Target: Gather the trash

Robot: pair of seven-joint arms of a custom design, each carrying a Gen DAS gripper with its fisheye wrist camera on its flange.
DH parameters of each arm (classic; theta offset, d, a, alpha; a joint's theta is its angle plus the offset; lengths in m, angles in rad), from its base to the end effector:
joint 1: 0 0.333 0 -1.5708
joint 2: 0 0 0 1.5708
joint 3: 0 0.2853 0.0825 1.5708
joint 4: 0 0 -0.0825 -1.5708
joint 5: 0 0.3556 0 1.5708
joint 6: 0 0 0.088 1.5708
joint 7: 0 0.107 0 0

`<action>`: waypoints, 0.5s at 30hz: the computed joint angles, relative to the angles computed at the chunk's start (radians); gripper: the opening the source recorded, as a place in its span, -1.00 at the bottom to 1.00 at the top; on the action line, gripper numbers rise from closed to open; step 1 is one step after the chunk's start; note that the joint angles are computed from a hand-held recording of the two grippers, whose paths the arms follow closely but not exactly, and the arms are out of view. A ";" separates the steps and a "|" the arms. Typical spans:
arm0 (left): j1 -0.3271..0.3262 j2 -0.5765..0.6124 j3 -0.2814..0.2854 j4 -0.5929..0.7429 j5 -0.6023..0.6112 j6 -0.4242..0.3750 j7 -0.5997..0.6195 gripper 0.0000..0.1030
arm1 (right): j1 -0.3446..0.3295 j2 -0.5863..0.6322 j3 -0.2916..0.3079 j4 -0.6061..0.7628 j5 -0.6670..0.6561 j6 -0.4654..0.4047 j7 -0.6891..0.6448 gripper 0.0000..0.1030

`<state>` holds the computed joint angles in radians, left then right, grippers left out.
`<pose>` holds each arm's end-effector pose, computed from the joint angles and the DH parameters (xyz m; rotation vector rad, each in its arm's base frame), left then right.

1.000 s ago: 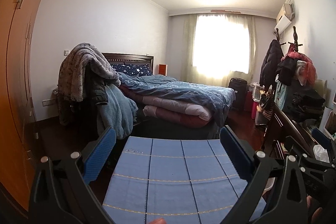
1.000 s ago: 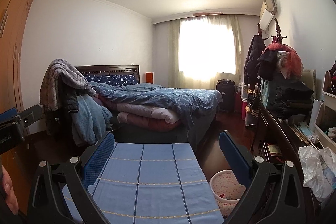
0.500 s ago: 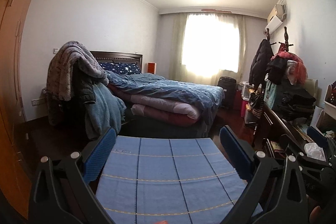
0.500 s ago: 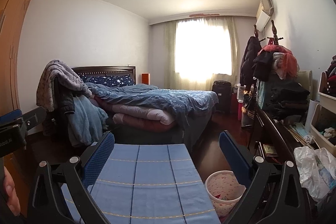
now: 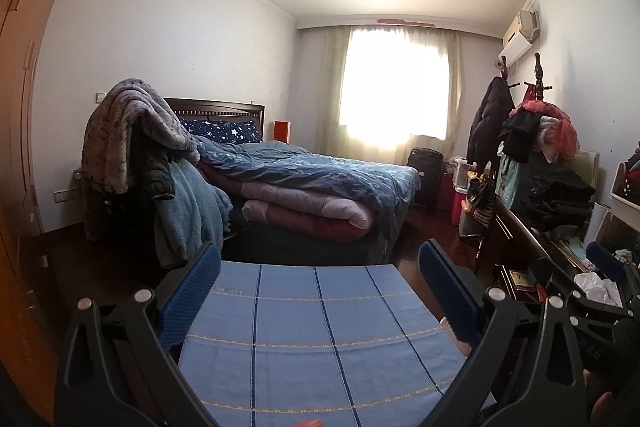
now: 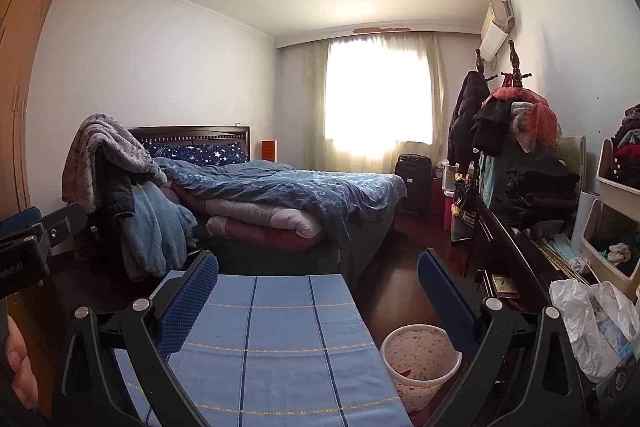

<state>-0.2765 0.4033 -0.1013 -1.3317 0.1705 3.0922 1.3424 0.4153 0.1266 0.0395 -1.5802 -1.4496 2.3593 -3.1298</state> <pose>0.6285 -0.2451 0.6500 -1.2296 1.6207 -1.4001 0.5614 0.2583 0.6189 -1.1383 1.6118 -1.3337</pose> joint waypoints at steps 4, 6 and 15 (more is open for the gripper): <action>0.026 0.004 -0.034 0.004 -0.023 -0.004 0.031 0.93 | 0.001 0.001 0.001 0.002 0.010 0.001 -0.014 0.93; 0.030 0.009 -0.042 0.011 -0.034 -0.012 0.042 0.93 | 0.002 0.000 0.001 0.002 0.008 0.002 -0.014 0.93; 0.030 0.040 -0.043 0.053 -0.048 -0.033 0.050 0.93 | 0.004 0.002 0.002 0.007 0.022 -0.006 -0.030 0.93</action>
